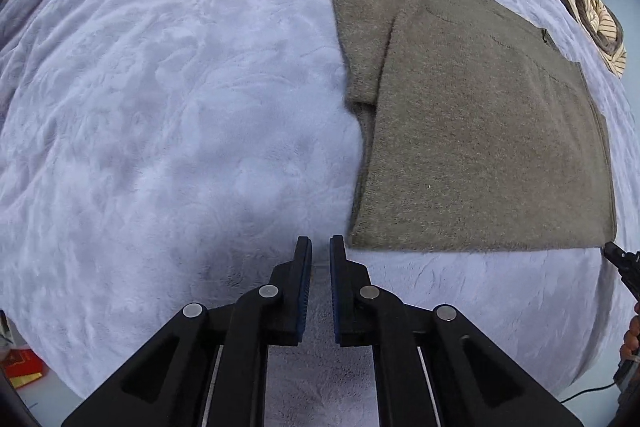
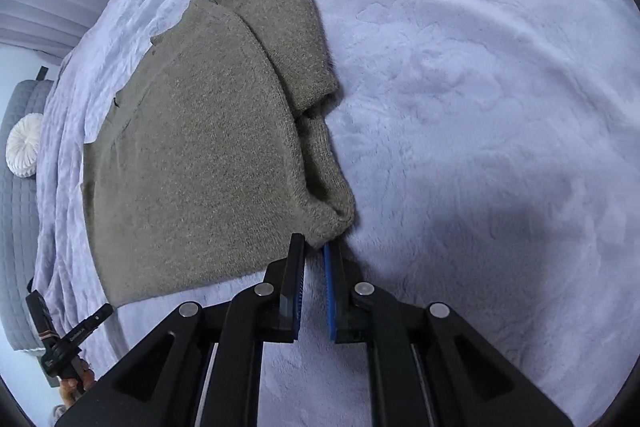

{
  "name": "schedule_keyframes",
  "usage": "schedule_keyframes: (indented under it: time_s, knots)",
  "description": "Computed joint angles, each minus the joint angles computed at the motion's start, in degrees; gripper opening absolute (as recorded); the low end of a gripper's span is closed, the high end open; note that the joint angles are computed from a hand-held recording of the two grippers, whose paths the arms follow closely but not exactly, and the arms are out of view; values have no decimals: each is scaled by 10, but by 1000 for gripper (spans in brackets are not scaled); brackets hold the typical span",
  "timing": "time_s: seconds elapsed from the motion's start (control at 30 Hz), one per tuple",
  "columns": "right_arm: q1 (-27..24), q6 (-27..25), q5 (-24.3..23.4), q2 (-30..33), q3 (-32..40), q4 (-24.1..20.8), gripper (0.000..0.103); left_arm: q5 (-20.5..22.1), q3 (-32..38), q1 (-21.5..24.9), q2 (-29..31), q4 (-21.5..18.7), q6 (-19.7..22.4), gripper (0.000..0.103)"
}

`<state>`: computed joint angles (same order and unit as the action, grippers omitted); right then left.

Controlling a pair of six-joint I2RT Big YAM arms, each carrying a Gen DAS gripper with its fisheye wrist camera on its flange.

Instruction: Fold small clothes

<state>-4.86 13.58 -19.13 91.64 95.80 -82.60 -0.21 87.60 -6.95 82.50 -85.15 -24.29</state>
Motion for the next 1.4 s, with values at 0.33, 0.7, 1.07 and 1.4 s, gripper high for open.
schedule_keyframes:
  time_s: [0.33,0.7,1.07,1.4]
  knots:
    - [36,-3,-3,-17,24,25,14,-33,52,9,23,-4,17,9]
    - [64,5,-1,37,71,25,17,-49,161,-5,109,5,41,9]
    - [67,0,-12,41,64,26,17,-93,277,-7,245,10,67,9]
    - [40,21,-17,29,39,26,17,-105,263,9,211,-30,78,9]
